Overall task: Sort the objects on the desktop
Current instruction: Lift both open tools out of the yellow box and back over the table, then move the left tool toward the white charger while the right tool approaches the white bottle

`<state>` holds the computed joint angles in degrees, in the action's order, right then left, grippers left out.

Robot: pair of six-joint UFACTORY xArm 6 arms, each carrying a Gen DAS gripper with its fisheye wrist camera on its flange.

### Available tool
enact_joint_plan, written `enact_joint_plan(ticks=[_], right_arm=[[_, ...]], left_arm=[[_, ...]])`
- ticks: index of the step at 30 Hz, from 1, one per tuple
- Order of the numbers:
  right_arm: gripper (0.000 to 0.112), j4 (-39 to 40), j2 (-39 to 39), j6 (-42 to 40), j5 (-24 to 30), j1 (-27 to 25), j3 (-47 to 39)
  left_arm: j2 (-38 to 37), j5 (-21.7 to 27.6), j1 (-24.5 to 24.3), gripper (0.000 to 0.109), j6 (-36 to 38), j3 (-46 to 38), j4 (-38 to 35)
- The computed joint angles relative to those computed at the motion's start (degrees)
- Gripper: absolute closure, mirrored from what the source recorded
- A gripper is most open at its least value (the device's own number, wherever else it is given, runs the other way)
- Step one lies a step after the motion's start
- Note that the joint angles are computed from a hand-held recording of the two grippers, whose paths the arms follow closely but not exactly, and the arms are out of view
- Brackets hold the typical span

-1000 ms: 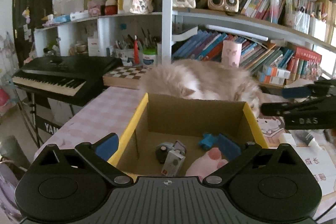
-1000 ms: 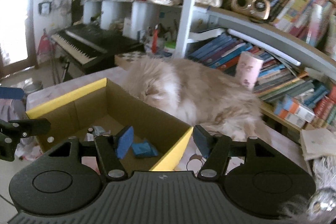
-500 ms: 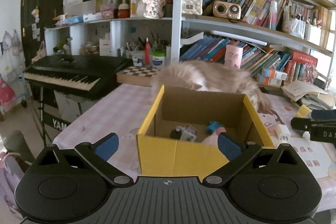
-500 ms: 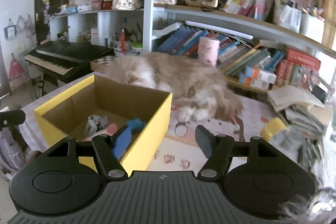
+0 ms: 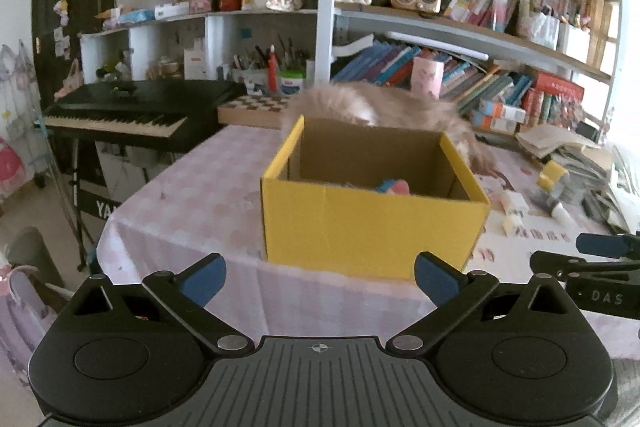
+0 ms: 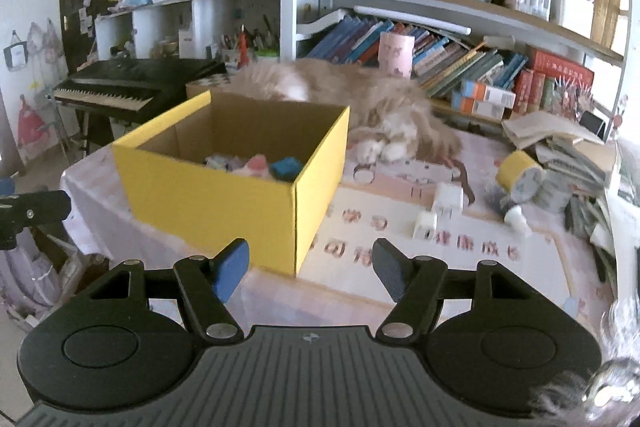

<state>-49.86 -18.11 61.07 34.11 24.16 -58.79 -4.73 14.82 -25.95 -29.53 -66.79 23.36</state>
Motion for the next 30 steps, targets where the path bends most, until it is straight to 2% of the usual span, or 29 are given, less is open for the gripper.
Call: enact_joint_plan(ticks=[11,23,30], right_arm=[[0.044,-3.1,-5.8,5.8,6.3,5.7,6.5],[0.04,-2.1,-10.8,7.3,11.3,8.3,10.9],[0.037,-1.5,-13.1,7.4,14.5,8.8,12.3]], left_arm=[[-4.0,1.7,-2.6,0.007,4.2,5.7,-5.5],[-6.5,2.7,-6.2,0.007,7.7,9.8,-10.1],[-5.2,2.7,-8.5,0.007,14.2,8.7,-16.2]])
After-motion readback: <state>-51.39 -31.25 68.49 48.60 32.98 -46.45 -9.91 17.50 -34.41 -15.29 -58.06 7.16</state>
